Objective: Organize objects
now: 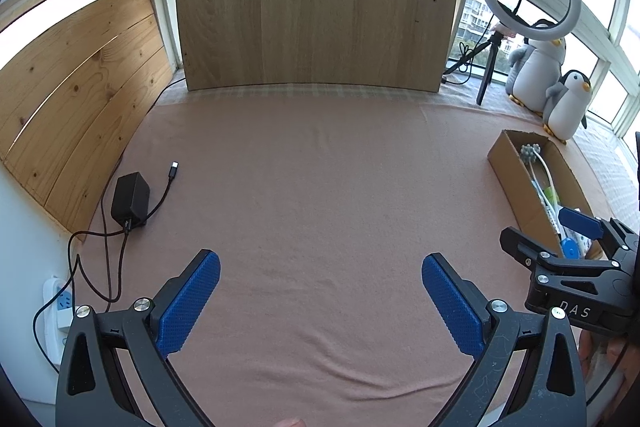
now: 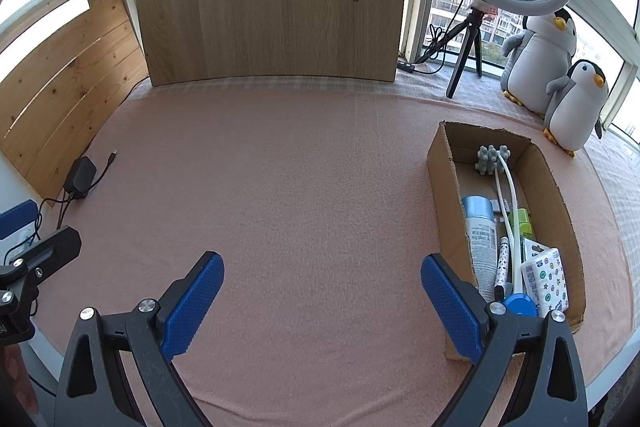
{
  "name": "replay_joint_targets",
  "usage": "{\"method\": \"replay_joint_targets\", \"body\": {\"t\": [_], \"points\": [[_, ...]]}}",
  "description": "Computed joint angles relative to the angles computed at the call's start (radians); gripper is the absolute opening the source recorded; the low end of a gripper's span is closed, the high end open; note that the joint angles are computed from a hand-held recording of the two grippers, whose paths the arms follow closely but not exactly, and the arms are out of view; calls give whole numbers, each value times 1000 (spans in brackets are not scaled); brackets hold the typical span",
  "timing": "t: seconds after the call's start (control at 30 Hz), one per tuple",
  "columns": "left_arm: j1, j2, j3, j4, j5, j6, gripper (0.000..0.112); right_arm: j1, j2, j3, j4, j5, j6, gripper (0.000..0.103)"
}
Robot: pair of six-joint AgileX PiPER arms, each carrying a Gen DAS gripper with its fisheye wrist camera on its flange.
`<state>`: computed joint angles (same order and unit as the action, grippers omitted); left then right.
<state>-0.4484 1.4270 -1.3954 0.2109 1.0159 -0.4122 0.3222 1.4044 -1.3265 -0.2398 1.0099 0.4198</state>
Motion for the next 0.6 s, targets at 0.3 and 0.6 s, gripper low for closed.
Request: {"method": "replay_joint_targets", "body": {"t": [0.3,0.6], "points": [[3,7,12,-36,-34,36,102,-36,13,0,33,-14,-49,97],[22,10,19,-18,-58,28,102,-51,31,-8,48,-19,-74,97]]}}
